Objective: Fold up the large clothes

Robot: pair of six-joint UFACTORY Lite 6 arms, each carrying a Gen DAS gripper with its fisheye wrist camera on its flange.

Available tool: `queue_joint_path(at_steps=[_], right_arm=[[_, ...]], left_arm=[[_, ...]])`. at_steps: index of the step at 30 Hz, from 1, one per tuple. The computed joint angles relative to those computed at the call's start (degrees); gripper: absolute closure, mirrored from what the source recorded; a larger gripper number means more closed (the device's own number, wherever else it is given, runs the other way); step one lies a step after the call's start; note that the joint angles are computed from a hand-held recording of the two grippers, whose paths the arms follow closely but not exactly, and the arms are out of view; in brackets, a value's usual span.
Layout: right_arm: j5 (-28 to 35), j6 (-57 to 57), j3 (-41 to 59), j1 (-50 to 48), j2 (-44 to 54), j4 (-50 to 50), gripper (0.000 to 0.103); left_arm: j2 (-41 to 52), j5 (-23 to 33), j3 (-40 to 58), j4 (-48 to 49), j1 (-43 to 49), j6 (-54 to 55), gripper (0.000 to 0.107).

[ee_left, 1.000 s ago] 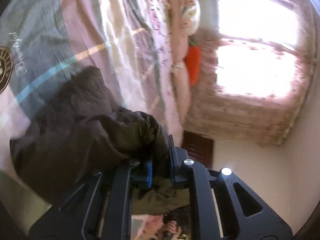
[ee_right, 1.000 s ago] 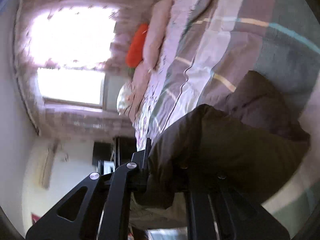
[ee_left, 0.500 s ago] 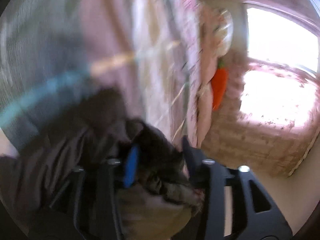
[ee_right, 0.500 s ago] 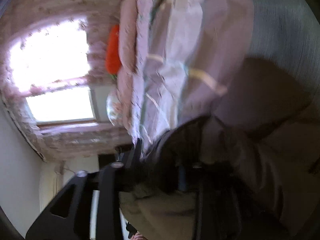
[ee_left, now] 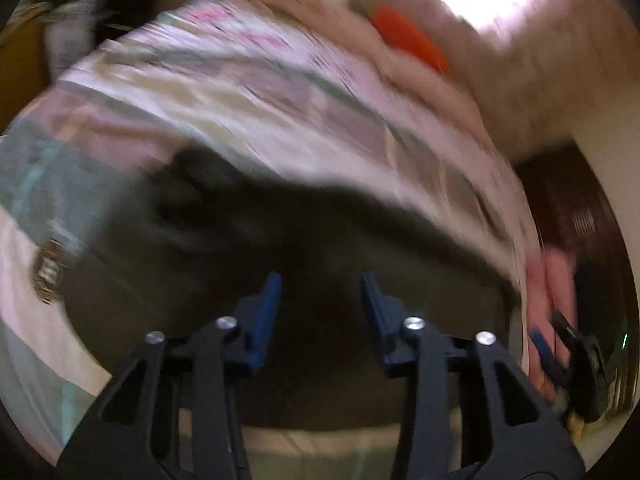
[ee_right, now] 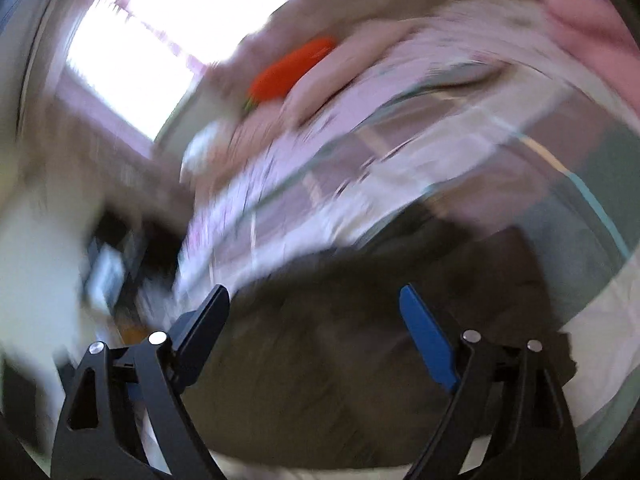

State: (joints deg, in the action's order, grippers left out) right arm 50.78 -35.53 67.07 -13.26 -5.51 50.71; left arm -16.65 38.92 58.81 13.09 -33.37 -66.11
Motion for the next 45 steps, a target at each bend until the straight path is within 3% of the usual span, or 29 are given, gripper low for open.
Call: queue_joint_path(at_steps=[1, 4, 6, 8, 11, 13, 15, 18, 21, 23, 25, 27, 31, 32, 35, 36, 41, 43, 45], right_arm=[[-1.7, 1.0, -2.6, 6.0, -2.0, -3.9, 0.027], [-14.7, 13.8, -7.3, 24.0, -2.4, -21.7, 0.038], [-23.0, 23.2, -8.9, 30.6, -0.4, -33.7, 0.038], [-27.0, 32.1, -7.2, 33.0, 3.9, -43.2, 0.035], [-29.7, 32.2, -2.1, 30.3, 11.3, -40.7, 0.027], [-30.8, 30.3, 0.9, 28.6, 15.4, -38.1, 0.027], [-31.1, 28.5, 4.7, 26.5, 19.4, -35.9, 0.027], [-31.6, 34.1, 9.6, 22.5, 24.5, -40.3, 0.027], [-30.2, 28.5, 12.5, 15.9, 28.4, -33.8, 0.027], [-29.7, 28.0, 13.5, 12.4, 29.9, -33.3, 0.027], [-30.1, 36.5, 14.3, 9.8, 30.9, -41.8, 0.027], [-31.7, 41.8, 13.1, 7.5, 30.6, -45.4, 0.027], [-33.4, 38.5, 9.1, 4.3, 25.7, -38.5, 0.027], [-33.7, 39.3, 8.1, 5.3, 23.5, -39.6, 0.027], [-32.6, 33.3, 5.7, 11.0, 14.7, -35.7, 0.027], [-30.6, 31.0, 6.1, 14.2, 12.3, -34.3, 0.027], [-16.8, 23.5, 10.5, 34.1, 10.2, -34.9, 0.015], [-14.3, 22.9, 11.0, 44.3, 11.0, -38.4, 0.015], [-15.7, 31.9, 13.0, 52.9, 13.1, -48.4, 0.015]], left_arm=[[2.3, 0.0, 0.9, 2.0, -2.0, -1.6, 0.069], [11.1, 1.8, 5.0, 10.0, -6.4, -6.4, 0.069], [14.9, 1.8, 5.9, 13.5, -6.1, -8.8, 0.069], [17.7, 0.7, 6.3, 15.5, -4.4, -10.2, 0.068], [20.8, -0.6, 7.4, 17.4, -0.2, -10.2, 0.068], [21.3, -4.4, 5.6, 16.8, 3.8, -10.3, 0.068], [22.8, -6.1, 5.4, 17.1, 6.5, -10.5, 0.068], [24.0, -3.5, 6.1, 21.2, 9.3, -11.8, 0.068], [22.6, -3.9, 3.1, 20.3, 16.3, -11.1, 0.070], [21.0, -5.3, 0.3, 18.2, 21.5, -9.7, 0.080], [19.1, -6.3, -2.0, 18.6, 24.5, -10.2, 0.085], [17.9, -3.1, -2.6, 23.3, 23.9, -15.9, 0.085], [12.7, 5.3, -2.0, 27.7, 21.4, -23.6, 0.075], [10.6, 6.7, -2.3, 27.4, 20.8, -23.8, 0.070], [5.1, 19.2, -1.4, 25.2, 15.3, -25.0, 0.050], [2.9, 21.7, -1.5, 22.3, 14.6, -24.6, 0.049], [-7.8, 23.7, -9.1, 11.8, 11.0, -16.9, 0.045], [-13.6, 20.6, -14.5, 4.0, 17.1, -9.9, 0.045], [-18.5, 17.8, -19.8, -3.4, 28.0, -0.6, 0.045]])
